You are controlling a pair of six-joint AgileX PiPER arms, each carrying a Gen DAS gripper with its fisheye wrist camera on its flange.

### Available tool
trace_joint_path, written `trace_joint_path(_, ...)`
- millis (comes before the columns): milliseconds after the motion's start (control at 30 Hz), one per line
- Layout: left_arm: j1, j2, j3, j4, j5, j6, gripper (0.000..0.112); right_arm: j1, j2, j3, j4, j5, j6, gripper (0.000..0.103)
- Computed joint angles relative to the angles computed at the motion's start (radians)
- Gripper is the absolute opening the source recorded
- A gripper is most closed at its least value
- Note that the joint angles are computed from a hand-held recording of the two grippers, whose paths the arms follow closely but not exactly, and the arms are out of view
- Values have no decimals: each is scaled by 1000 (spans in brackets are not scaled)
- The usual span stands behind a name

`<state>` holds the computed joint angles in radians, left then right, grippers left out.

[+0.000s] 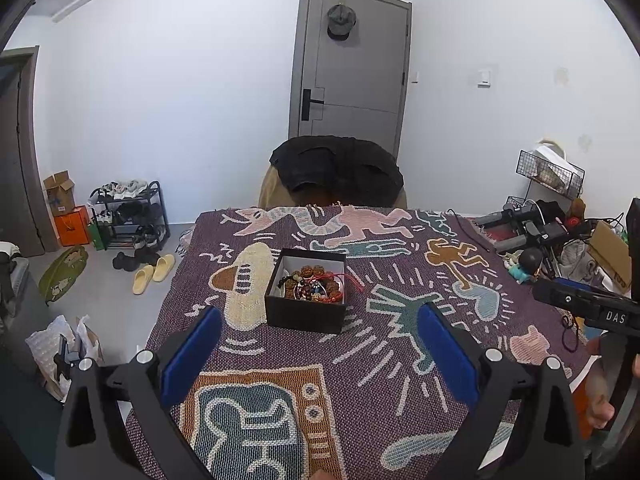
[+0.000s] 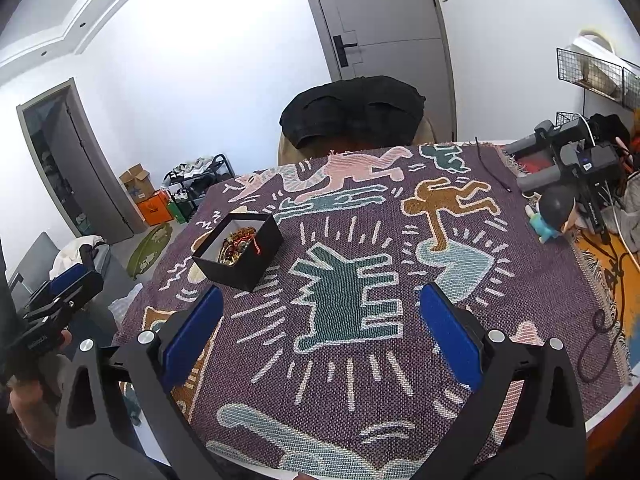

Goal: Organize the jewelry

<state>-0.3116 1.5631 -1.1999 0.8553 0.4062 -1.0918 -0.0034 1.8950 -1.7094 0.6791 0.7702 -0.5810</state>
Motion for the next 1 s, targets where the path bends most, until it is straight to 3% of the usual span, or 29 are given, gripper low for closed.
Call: trace_joint_path(1000, 1, 9, -11, -22, 9, 11, 95, 9, 14, -2, -5, 3, 2, 98)
